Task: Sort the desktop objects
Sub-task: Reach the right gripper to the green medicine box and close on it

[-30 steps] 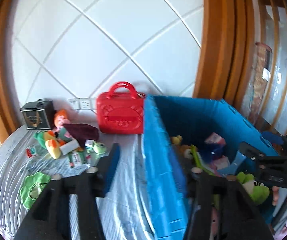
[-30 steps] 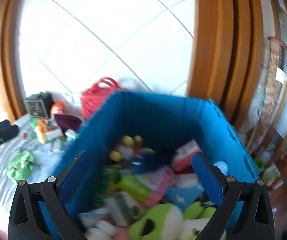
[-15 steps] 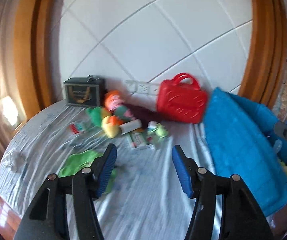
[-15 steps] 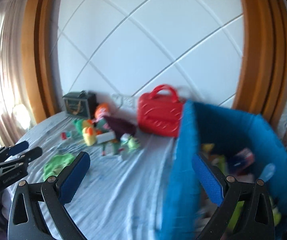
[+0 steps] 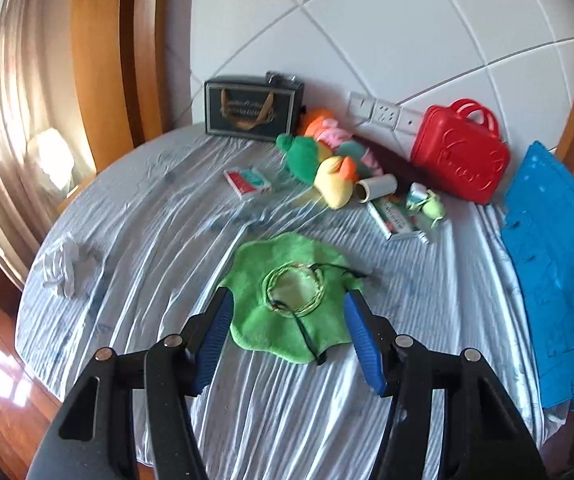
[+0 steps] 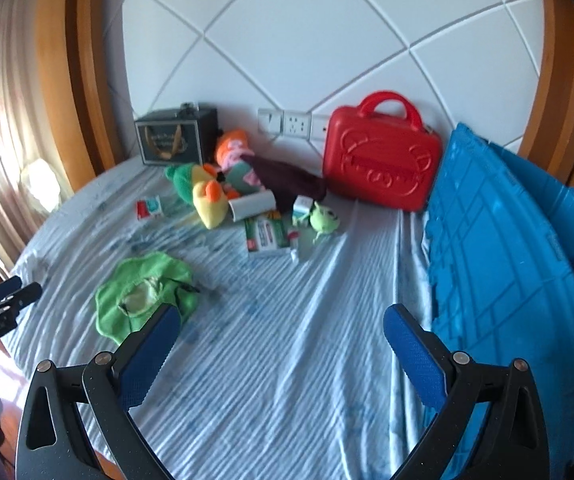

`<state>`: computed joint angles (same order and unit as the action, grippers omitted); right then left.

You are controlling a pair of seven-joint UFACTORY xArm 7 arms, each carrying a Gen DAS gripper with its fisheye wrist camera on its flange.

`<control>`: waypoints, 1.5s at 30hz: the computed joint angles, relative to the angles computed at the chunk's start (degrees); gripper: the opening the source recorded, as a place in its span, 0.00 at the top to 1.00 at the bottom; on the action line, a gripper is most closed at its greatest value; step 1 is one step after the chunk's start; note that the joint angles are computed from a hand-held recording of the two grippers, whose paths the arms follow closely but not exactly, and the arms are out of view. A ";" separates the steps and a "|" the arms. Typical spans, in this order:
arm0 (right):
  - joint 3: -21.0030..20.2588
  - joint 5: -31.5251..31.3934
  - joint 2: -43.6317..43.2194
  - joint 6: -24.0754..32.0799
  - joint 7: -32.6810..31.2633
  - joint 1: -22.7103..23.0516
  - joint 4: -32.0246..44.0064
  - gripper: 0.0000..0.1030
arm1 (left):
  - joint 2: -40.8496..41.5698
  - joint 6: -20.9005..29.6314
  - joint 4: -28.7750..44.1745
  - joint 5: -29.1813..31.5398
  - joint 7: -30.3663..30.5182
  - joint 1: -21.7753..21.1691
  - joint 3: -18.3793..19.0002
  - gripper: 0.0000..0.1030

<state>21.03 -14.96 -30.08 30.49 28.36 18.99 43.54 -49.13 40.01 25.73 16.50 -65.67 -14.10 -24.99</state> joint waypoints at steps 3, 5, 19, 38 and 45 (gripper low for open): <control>-1.02 -0.35 5.40 -4.02 -1.23 -0.29 0.24 0.00 | 4.26 -3.43 -1.62 -0.64 -0.05 0.81 1.43 0.45; -0.99 -2.18 10.66 -5.84 -1.51 -1.50 1.93 0.00 | 8.86 -6.04 -1.68 -0.01 0.13 2.42 2.19 0.45; -11.25 6.47 46.47 -4.59 -13.31 4.10 24.07 0.00 | 39.23 -17.75 4.99 12.30 -9.19 10.72 7.41 0.45; -15.36 6.73 71.06 0.64 -18.25 9.07 54.64 0.00 | 57.44 -17.38 21.81 26.89 -8.70 -0.41 21.73 0.61; -19.34 6.05 82.59 11.90 -18.68 13.08 72.37 0.01 | 57.92 -22.02 21.29 22.75 -7.01 0.03 24.17 0.70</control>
<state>1.69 -8.91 52.51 42.39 9.68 32.07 115.91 8.78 17.99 47.02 39.25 -72.68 -14.08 -0.82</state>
